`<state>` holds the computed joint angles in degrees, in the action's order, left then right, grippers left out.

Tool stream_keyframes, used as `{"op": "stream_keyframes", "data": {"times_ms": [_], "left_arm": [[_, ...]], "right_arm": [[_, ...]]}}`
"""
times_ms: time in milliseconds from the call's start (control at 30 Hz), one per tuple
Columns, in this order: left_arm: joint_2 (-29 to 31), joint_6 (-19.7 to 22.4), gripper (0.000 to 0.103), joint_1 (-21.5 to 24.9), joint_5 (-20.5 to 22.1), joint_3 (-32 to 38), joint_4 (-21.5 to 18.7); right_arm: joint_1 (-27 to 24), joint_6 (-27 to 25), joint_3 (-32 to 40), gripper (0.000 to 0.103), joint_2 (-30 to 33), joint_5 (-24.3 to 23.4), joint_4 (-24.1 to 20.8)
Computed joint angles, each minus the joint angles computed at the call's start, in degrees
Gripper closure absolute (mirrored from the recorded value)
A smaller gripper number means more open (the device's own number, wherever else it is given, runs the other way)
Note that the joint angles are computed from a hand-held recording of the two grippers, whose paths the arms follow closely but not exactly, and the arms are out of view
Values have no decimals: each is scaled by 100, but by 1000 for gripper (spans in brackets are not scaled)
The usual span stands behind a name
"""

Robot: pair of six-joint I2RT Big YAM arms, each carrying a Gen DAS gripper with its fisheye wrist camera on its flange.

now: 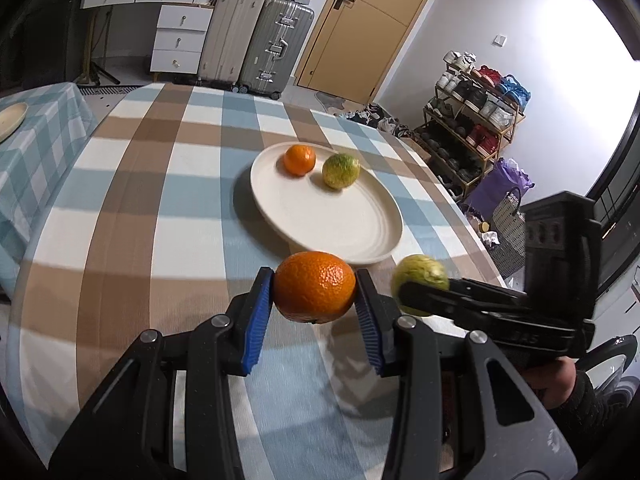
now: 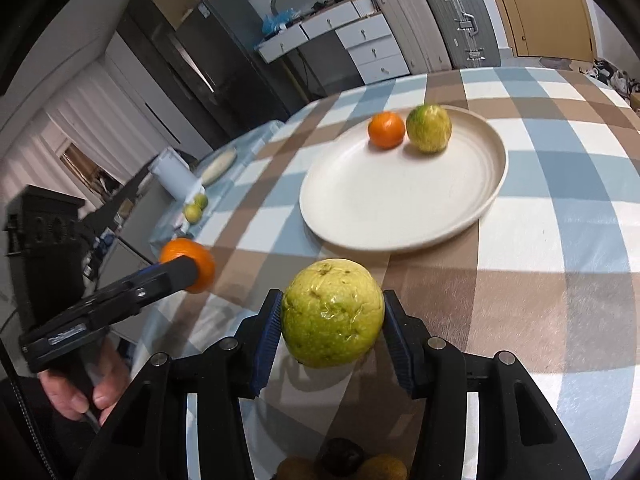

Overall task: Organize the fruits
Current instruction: 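Lower both fruits onto the cream plate and open both tools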

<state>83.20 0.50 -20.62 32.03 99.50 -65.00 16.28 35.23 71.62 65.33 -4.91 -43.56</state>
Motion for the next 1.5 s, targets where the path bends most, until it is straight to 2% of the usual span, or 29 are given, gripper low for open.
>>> {"op": "stream_keyframes", "data": {"times_ms": [233,467,667,933,1100,1300,1500], "left_arm": [[787,-152,65,-154,-42,985,-30],[1770,-281,65,-256,-8,2122,-266],[2403,-120,65,-349,-108,2782,-565],[2617,92,65,-462,-204,2876,-638],[2739,23,65,-462,-140,2915,-611],[2734,64,65,-490,-209,2839,-537],[2736,37,63,-493,-277,2858,-495]], "right_arm": [[-339,-387,553,53,254,-184,-100],[-755,-839,1457,53,950,-467,-300],[-991,-1020,2146,53,1674,-746,-522],[-1186,-930,2850,53,2446,-1280,-843],[-1177,-904,3265,53,2818,-1457,-1157],[-1130,-833,3700,53,3191,-1442,-1582],[-1074,-867,3831,52,3296,-1365,-1721]]}}
